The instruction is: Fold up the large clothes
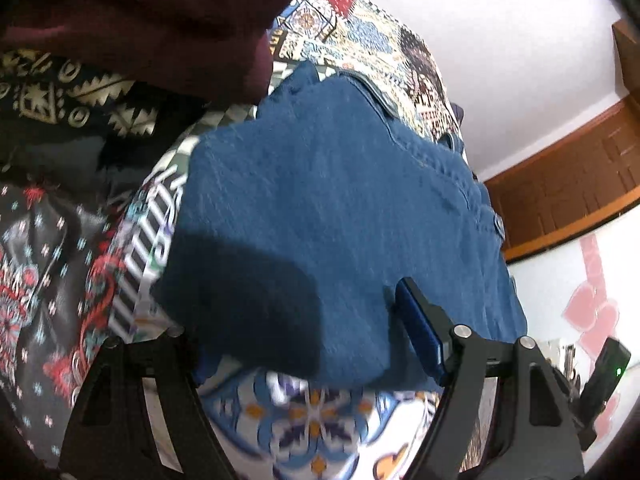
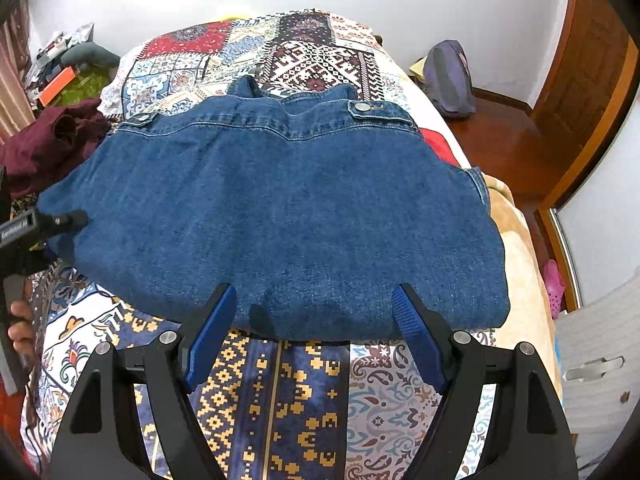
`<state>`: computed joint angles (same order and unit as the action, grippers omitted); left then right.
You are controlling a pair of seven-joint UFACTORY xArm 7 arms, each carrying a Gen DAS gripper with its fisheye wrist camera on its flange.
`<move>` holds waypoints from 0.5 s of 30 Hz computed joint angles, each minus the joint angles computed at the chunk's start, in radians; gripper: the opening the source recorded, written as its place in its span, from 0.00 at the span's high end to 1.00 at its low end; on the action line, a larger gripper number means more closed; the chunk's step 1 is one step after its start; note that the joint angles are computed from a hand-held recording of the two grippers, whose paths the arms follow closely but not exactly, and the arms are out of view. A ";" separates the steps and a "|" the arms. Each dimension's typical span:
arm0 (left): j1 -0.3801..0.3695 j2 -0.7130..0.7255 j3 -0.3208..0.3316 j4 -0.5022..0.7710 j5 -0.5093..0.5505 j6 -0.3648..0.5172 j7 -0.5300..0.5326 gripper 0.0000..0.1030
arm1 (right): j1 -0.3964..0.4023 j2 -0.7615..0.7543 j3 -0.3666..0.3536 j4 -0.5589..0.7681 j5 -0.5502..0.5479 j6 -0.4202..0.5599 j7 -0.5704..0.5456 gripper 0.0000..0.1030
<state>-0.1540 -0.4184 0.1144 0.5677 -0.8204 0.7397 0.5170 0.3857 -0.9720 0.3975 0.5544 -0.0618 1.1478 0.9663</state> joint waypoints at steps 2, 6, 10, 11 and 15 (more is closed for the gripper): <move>-0.007 0.023 -0.008 0.011 -0.021 -0.036 -0.001 0.25 | -0.001 0.005 -0.004 -0.004 0.004 -0.005 0.003 0.25; -0.014 0.089 -0.039 0.050 -0.015 -0.114 -0.022 0.25 | -0.001 0.008 -0.013 -0.012 0.016 -0.016 0.014 0.25; -0.008 0.104 -0.075 0.082 0.095 -0.146 -0.101 0.60 | 0.004 0.002 -0.018 -0.011 0.025 -0.018 0.020 0.25; -0.010 0.097 -0.083 0.089 0.124 -0.149 -0.108 0.64 | 0.004 0.000 -0.019 -0.009 0.027 -0.015 0.022 0.25; -0.062 0.009 -0.107 0.111 0.231 -0.192 -0.105 0.72 | 0.000 0.003 -0.025 0.009 0.032 -0.019 0.017 0.25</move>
